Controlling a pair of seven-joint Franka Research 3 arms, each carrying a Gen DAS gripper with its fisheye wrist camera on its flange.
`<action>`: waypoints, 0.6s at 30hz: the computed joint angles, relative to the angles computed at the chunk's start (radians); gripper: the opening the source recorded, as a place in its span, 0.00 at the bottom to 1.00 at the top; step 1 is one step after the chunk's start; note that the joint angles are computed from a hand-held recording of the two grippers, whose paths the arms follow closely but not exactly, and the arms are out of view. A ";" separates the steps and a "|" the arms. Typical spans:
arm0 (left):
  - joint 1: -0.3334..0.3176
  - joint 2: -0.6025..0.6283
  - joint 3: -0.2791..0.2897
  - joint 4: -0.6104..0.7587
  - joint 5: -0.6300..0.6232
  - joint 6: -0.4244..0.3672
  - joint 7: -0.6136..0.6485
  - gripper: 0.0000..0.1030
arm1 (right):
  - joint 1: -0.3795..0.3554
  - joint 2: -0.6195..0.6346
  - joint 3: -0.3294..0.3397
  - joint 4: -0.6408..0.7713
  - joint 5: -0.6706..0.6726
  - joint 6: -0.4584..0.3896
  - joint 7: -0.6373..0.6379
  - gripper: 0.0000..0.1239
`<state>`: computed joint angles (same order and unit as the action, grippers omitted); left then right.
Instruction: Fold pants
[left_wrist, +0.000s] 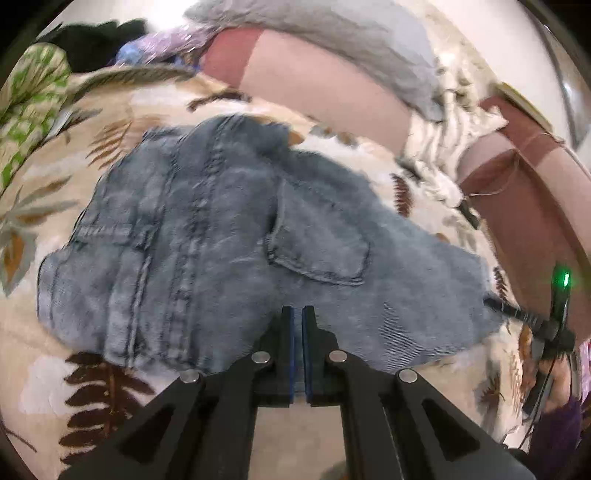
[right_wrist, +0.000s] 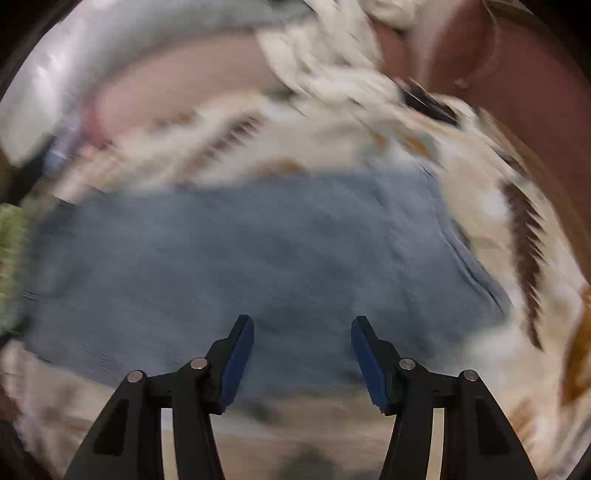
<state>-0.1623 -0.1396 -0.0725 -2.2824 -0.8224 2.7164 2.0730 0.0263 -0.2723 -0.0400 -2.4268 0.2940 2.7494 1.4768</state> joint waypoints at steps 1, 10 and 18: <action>-0.008 -0.001 0.001 0.001 -0.022 0.004 0.033 0.03 | 0.044 0.021 -0.022 0.045 0.066 -0.011 -0.054 0.48; 0.007 0.047 -0.014 0.047 -0.138 -0.101 0.175 0.03 | 0.144 0.432 0.056 0.591 0.170 -0.167 -0.214 0.50; 0.060 0.059 -0.010 0.065 -0.164 -0.198 0.134 0.03 | 0.214 0.741 0.040 0.964 -0.056 -0.298 -0.009 0.50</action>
